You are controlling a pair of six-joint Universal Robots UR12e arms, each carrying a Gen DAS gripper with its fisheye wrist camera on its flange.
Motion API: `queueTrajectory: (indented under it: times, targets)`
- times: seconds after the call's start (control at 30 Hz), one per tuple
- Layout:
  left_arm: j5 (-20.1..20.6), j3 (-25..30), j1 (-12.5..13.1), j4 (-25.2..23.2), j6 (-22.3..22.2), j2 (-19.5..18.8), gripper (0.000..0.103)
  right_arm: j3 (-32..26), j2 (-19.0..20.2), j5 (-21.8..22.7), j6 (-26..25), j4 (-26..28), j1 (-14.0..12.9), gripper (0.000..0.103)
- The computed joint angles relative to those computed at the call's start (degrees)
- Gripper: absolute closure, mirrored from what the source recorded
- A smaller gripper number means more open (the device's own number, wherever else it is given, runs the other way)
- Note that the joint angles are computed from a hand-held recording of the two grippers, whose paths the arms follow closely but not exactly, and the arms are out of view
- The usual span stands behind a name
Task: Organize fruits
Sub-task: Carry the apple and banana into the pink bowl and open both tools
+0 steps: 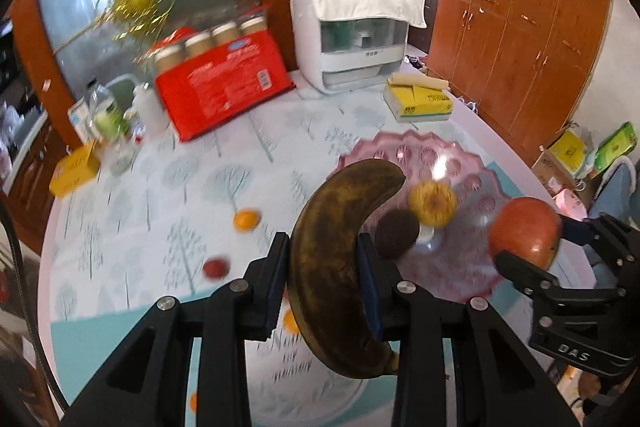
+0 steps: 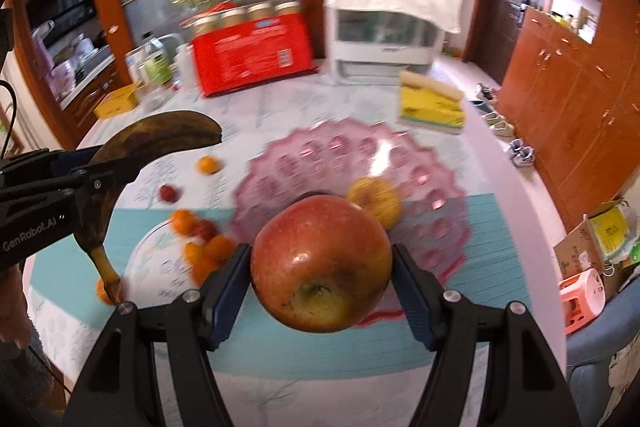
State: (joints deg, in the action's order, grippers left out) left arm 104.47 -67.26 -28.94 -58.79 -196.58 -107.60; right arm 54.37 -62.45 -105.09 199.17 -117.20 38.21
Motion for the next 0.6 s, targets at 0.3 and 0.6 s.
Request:
queueTrajectory:
  times: [0.3, 0.6]
  targets:
    - [1.9, 13.0, -0.6, -6.5, 1.1, -10.6, 0.071, 0.0, 1.3, 1.7, 0.1, 1.5, -4.9, 0.034]
    - [-0.9, 20.4, -0.4, -13.5, -0.2, -17.5, 0.071, -1.1, 3.9, 7.2, -1.7, 7.7, -7.0, 0.034]
